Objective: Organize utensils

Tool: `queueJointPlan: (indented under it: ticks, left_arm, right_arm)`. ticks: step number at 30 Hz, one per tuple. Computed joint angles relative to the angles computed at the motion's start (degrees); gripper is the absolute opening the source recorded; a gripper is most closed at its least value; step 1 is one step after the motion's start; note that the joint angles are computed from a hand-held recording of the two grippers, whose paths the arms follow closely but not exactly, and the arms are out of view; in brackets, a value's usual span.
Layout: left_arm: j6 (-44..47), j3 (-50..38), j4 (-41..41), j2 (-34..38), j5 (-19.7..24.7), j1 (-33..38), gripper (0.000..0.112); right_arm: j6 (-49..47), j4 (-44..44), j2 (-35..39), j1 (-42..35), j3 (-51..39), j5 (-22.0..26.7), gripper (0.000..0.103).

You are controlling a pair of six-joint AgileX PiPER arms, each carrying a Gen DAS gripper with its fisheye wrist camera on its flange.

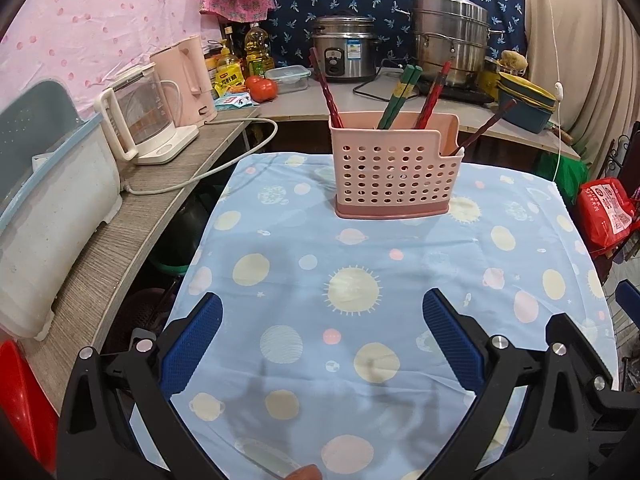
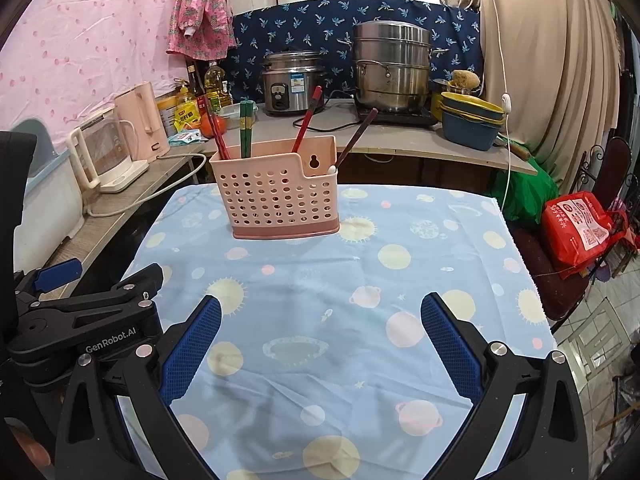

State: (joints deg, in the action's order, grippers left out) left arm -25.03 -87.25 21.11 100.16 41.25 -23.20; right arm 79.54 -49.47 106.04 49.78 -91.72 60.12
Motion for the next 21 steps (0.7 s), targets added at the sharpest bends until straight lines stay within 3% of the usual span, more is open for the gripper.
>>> queueJointPlan:
  ticks: [21]
  left_arm:
    - [0.01, -0.54, 0.73, 0.27, 0.73, -0.21, 0.096]
  right_arm:
    - [0.79, -0.24, -0.69, -0.42, 1.84, -0.56, 0.097]
